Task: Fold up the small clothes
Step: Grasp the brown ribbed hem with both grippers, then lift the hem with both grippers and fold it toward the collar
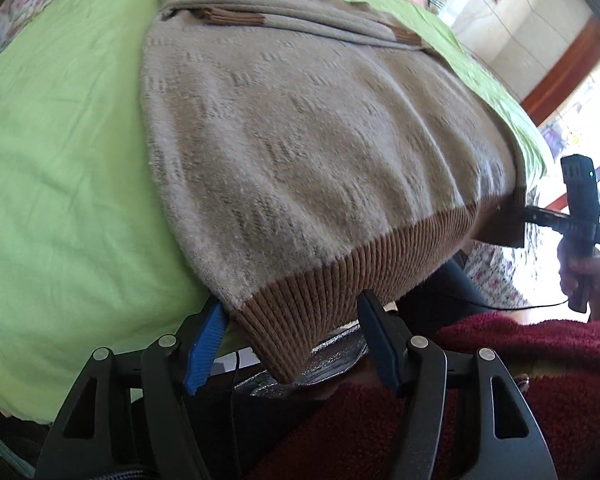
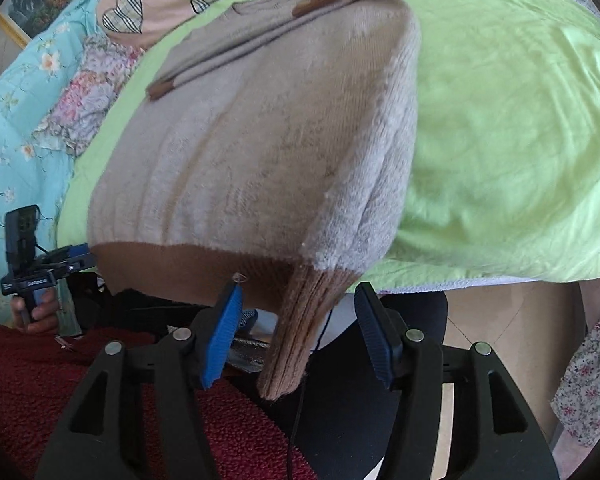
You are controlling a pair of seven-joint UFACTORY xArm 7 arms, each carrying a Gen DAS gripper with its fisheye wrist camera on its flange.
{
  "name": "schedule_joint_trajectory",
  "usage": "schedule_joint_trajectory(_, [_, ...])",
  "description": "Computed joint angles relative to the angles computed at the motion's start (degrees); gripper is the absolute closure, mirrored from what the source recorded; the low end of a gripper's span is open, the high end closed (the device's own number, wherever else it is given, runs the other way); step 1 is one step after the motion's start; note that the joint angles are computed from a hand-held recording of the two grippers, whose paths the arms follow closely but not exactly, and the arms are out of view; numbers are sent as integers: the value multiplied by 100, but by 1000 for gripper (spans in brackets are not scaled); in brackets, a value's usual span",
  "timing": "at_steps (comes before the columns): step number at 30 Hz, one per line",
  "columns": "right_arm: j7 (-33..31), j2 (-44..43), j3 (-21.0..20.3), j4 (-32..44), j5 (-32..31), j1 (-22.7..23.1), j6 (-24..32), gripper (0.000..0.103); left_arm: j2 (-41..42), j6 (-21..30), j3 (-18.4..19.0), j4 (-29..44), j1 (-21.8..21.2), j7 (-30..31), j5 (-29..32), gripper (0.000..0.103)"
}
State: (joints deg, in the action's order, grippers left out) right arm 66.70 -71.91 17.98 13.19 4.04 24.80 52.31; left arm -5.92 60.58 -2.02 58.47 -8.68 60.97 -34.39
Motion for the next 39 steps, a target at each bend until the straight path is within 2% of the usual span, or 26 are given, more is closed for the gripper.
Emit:
schedule_joint_trajectory(1, [4, -21, 35, -17, -17, 9, -20, 47, 20, -28, -16, 4, -9, 2, 27, 42])
schedule_joint_trajectory(3, [5, -17, 37, -69, -45, -7, -128, 76, 42, -170, -61, -5, -37, -41, 104, 50])
schedule_joint_trajectory(5, [-5, -72, -44, -108, -40, -7, -107, 92, 7, -331, -80, -71, -60, -6, 131, 67])
schedule_joint_trajectory(6, [-23, -150, -65, -133, -29, 30, -81, 93, -15, -406, -83, -104, -70, -9, 149, 70])
schedule_joint_trajectory(8, [-80, -256, -82, -155, -22, 86, -72, 93, 4, -407, -49, -85, -67, -7, 118, 83])
schedule_joint_trajectory(10, [-130, -397, -79, -175, -17, 130, -82, 94, 33, -268, 15, -20, -28, 14, -7, 89])
schedule_joint_trajectory(14, [-186, -799, -87, -316, 39, 221, -226, 94, 34, 74, 93, -13, 60, 91, -240, 90])
schedule_joint_trajectory(18, [-299, -1212, -109, -503, 83, 360, -545, 94, 349, 483, 57, 198, 149, -235, -6, 89])
schedule_joint_trajectory(20, [-363, -1273, -149, -539, 102, 366, -673, 94, 375, 378, -8, 155, 156, -290, 12, 94])
schedule_joint_trajectory(23, [-418, -1402, -187, -582, 127, 354, -730, 94, 183, 333, 33, 39, 197, 94, -366, 97])
schedule_joint_trajectory(26, [-252, -1848, -114, -752, 195, 345, -923, 94, -21, 667, 215, 77, 295, 488, -950, 98])
schedule_joint_trajectory(30, [-28, -2621, -25, -959, 125, 276, -1195, 94, -170, 1058, 408, 269, 426, 559, -1566, 98])
schedule_joint_trajectory(34, [-169, -2462, -188, -872, -5, 54, -1710, 94, -104, 1185, 480, 595, 514, 485, -2140, 98])
schedule_joint_trajectory(39, [-704, -1829, -596, -704, -182, -413, -2541, 94, 206, 1127, 382, 1176, 525, 569, -2868, 98])
